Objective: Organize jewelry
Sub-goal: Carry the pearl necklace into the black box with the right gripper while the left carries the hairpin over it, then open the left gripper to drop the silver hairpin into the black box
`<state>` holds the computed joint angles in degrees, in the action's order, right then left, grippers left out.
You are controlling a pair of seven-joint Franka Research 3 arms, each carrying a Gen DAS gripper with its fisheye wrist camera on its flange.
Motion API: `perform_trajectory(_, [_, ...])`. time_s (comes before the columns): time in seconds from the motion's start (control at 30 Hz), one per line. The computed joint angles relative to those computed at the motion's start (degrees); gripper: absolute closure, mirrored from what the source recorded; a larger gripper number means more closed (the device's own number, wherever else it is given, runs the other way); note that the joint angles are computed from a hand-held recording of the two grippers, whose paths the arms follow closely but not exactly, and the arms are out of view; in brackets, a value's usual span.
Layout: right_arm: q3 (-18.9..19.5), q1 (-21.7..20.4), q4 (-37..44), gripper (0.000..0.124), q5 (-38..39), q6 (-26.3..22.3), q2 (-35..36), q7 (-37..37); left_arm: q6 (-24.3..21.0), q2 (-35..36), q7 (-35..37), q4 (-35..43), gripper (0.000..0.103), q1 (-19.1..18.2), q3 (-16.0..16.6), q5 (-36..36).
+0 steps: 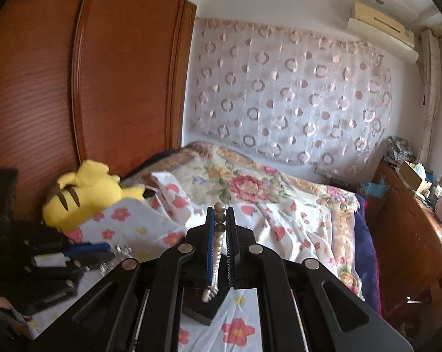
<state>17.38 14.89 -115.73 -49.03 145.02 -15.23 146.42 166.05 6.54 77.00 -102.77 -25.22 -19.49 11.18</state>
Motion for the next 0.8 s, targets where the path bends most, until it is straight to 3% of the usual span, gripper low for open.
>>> perform_trajectory(0.37, [-2.2, 1.6, -4.0, 0.115, 6.1, 1.7, 3.5, 1.3, -3.4, 5.5, -2.9, 5.7, 0.095, -1.0, 1.1, 3.7])
perform_trajectory(0.8, [-1.9, 0.3, -9.7, 0.115, 7.7, 4.8, -0.8, 0.9, -9.2, 14.3, -5.2, 16.3, 0.095, -4.3, 2.2, 6.4])
